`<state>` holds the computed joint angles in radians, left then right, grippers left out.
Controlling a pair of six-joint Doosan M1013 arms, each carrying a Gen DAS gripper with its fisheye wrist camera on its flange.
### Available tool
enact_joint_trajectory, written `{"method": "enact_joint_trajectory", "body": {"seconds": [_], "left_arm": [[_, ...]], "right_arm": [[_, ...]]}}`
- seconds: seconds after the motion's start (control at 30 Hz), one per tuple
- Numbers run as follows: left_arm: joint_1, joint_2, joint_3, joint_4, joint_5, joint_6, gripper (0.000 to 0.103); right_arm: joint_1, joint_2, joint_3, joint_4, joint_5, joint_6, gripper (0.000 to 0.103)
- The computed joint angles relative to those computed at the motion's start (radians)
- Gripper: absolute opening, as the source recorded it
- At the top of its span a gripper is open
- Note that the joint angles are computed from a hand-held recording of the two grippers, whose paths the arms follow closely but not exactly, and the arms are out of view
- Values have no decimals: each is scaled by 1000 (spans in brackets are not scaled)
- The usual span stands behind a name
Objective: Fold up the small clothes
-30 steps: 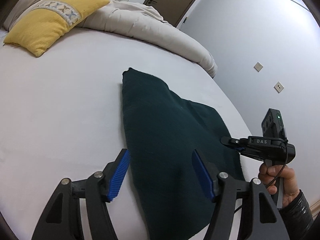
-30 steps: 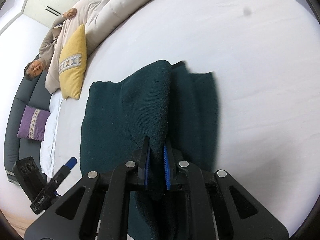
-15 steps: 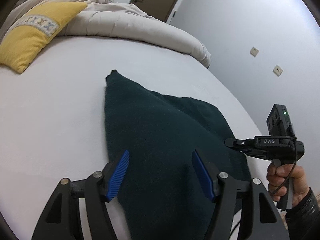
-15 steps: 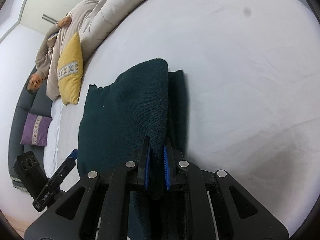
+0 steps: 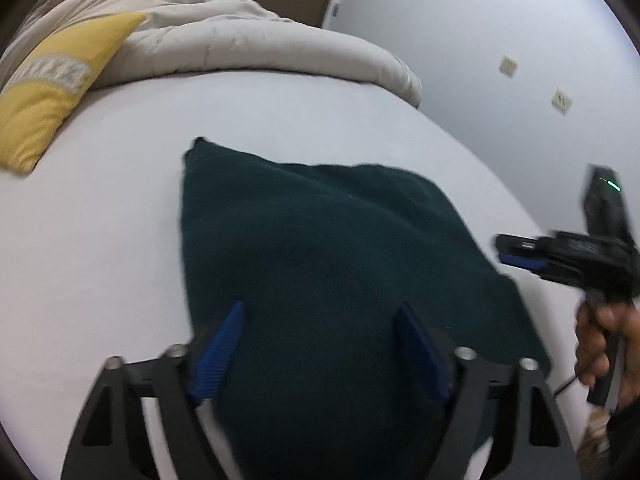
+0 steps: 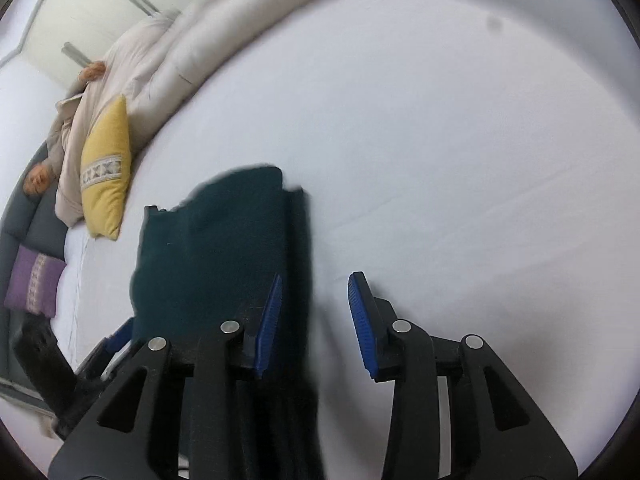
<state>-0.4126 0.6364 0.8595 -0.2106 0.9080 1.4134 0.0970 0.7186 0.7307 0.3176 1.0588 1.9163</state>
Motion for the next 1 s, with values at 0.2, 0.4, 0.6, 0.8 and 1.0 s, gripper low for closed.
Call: {"method": "enact_joint_trajectory", "body": {"seconds": [0.2,0.4,0.6,0.8,1.0], "left_arm": [[10,-51,67,-116,-55,29,60],[2,-17,33,-108,52,73,60],[0,-11,19,-98,72,53,60],[-6,-5,9,-67,75,50,60],[-10,-8,-17,-40,61,30,59]], "right_arm": [[5,-64,136,408,-41,-293,34],[-26,-90,303,483,-83,-240,0],[-45,-167,393,409,-95,-228,1],[-32,-180,302,274,-101,-188,12],[-13,58,-85,415,113,-223,29]]}}
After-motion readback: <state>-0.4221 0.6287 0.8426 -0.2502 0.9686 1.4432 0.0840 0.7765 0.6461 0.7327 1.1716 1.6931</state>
